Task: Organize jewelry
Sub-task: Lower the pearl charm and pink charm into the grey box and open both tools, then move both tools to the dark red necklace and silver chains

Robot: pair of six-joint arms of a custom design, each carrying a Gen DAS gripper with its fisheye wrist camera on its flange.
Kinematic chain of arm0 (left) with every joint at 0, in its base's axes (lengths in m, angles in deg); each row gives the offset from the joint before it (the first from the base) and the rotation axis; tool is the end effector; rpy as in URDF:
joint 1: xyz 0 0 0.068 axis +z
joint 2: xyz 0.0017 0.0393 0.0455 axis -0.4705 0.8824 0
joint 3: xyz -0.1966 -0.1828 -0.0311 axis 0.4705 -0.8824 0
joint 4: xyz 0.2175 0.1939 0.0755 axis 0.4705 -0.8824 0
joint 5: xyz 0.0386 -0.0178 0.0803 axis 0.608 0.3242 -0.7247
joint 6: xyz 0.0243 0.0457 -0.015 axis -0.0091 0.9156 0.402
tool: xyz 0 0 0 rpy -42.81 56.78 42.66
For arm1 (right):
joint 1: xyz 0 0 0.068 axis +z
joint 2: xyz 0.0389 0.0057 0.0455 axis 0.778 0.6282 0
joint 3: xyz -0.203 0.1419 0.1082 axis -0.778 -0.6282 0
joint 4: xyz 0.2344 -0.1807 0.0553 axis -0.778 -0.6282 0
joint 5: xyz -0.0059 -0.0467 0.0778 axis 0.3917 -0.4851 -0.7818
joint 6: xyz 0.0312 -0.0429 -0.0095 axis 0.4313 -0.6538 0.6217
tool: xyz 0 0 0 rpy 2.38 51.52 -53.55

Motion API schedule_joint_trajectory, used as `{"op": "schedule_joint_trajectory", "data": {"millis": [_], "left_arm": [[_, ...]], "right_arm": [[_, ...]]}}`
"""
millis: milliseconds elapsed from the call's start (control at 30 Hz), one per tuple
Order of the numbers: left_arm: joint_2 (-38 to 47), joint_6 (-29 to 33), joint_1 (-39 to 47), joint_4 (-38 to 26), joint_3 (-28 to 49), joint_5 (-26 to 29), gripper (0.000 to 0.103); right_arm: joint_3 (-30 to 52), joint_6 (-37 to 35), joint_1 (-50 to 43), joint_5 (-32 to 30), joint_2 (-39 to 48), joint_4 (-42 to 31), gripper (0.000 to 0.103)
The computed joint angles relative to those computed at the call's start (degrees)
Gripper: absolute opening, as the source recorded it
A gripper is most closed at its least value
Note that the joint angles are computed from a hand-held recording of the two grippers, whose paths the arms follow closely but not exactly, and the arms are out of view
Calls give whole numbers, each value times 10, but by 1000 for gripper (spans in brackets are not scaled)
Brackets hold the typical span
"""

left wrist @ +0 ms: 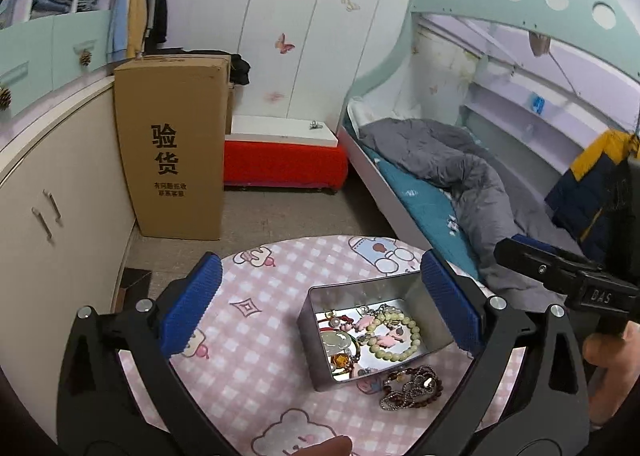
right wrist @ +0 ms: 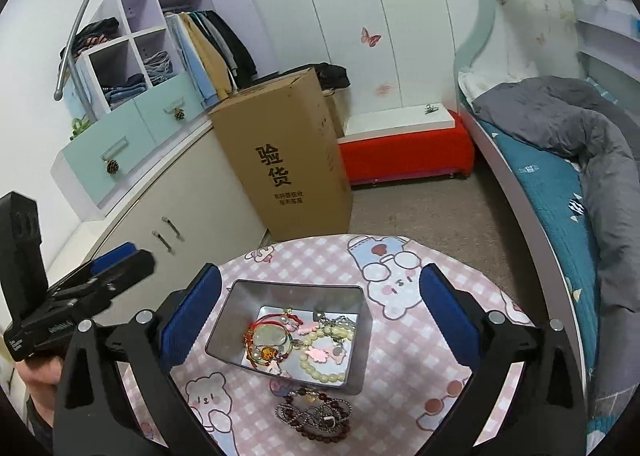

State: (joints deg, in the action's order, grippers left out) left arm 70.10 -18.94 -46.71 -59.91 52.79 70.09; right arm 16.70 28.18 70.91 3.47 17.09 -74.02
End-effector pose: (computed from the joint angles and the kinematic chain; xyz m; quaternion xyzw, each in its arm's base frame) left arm 0.2672 -0.1004 0.2748 0.1661 0.8597 -0.2151 0.4324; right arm 0.1909 0.0637 0.2762 0.0836 0.8849 0.1237 0.4412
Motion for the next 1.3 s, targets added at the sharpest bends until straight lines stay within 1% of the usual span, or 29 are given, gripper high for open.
{"op": "schedule_joint_trajectory", "data": {"millis": [300,467,633,767,933,1033,1133,1233,1267,1300], "left_arm": [[-92,3,0,-20,-41,-15,97],[-140,1,1,-37,-60,-11,97],[-172,7,-1,-49,-75,-11,97],[-200,10,-6,-62,-89,-13,97],[-241,26,-11,-83,-114,-23,97],[-263,29,-11,-95,-137,-25,97],[-279,34,-9,-106,-160,-24,97],[-284,34,0,-113,-181,-14,97],[-284,36,3,-113,-186,-11,97],[-286,38,4,-114,-195,-13,97]], "right_arm": [[5,10,26,28,-34,-28,95],[11,9,43,46,-53,-48,95],[10,14,60,65,-81,-68,95],[3,24,95,92,-114,-96,95],[-25,72,172,153,-157,-140,95],[-50,123,231,194,-171,-176,95],[-74,155,261,203,-176,-191,95],[-111,179,290,196,-181,-180,95],[-115,185,300,202,-172,-177,94],[-120,190,311,207,-158,-172,88]]}}
